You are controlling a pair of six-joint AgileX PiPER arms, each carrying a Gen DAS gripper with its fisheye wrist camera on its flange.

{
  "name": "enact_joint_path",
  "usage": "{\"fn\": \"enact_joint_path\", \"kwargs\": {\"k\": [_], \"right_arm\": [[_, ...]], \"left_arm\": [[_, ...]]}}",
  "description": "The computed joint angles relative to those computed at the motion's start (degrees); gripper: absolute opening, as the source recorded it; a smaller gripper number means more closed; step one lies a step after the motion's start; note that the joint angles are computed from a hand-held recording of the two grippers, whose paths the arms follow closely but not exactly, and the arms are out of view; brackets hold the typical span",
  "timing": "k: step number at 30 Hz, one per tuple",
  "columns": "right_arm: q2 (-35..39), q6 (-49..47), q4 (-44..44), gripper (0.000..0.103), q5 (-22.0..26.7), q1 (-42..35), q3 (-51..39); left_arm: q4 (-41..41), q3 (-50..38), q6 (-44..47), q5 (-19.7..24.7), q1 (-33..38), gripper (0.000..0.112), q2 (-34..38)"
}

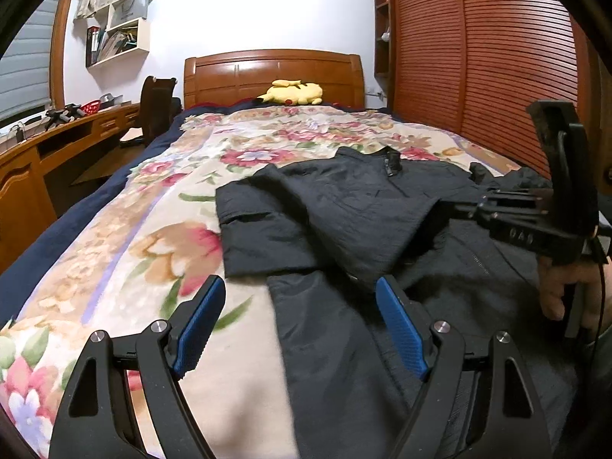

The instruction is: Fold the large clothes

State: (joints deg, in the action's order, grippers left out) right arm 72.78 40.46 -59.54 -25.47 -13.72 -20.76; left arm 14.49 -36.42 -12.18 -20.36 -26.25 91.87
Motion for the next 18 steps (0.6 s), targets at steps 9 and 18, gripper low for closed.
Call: {"fn": "enact_joint_path", "kwargs": {"k": [9, 18], "right_arm": [[-13.61, 14.12, -22.07, 0.002, -13.19, -24.73, 7.30], [-17.77, 16.30, -34.55, 0.002, -24.81, -50.34, 9.93]], "left_arm": [[-10.15, -0.25, 8.69, 0.58, -6.07, 0.082, -2.16], [-15.95, -0.94, 13.12, 2.12, -9.74, 0.082, -4.39]]}}
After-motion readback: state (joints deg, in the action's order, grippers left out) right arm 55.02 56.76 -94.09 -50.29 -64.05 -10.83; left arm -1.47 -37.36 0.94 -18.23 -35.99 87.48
